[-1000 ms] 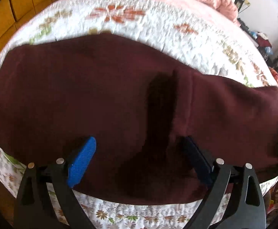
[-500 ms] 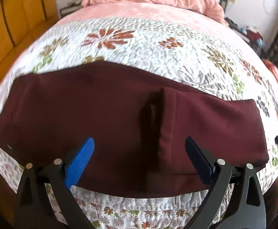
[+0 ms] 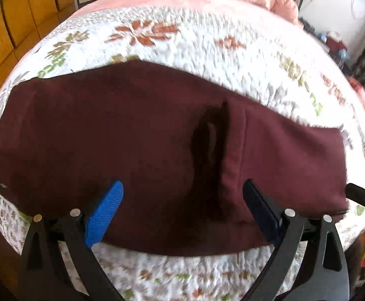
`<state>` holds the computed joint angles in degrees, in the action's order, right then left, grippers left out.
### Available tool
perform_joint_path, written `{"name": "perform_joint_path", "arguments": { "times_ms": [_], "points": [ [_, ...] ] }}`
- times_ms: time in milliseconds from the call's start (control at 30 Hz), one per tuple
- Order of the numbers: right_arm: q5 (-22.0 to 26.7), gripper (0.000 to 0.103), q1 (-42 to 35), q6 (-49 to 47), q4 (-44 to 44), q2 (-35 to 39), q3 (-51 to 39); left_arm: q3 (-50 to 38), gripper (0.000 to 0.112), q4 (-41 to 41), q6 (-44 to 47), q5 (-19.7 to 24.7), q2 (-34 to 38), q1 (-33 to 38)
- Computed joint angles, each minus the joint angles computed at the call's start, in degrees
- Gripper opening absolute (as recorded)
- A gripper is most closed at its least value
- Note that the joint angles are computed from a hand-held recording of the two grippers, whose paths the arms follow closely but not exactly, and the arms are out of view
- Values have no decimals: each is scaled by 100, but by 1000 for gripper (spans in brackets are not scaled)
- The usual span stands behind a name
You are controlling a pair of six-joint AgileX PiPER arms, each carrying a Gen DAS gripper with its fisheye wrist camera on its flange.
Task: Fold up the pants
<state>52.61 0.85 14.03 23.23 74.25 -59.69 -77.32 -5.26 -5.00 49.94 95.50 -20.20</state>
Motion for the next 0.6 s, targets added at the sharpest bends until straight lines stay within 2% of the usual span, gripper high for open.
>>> {"name": "perform_joint_path", "arguments": {
  "times_ms": [100,200,367,467,600],
  "points": [
    [-30,42,188,-73,368,106,-161,-88,95,-599,277,405,-229,710],
    [-234,42,604,8,375,374,-307,-175,95,-1613,759,900,-287,1877],
    [-535,42,864,-133,775,616,-213,-371,95,-2243,906,1520,-18,3682],
    [-577,42,969,-106,733,732,-293,-574,95,-2230,880,1667,251,4252],
    [-644,42,1003,-70,698,843,-271,-875,95,-2262,843,1855,655,4585]
  ]
}}
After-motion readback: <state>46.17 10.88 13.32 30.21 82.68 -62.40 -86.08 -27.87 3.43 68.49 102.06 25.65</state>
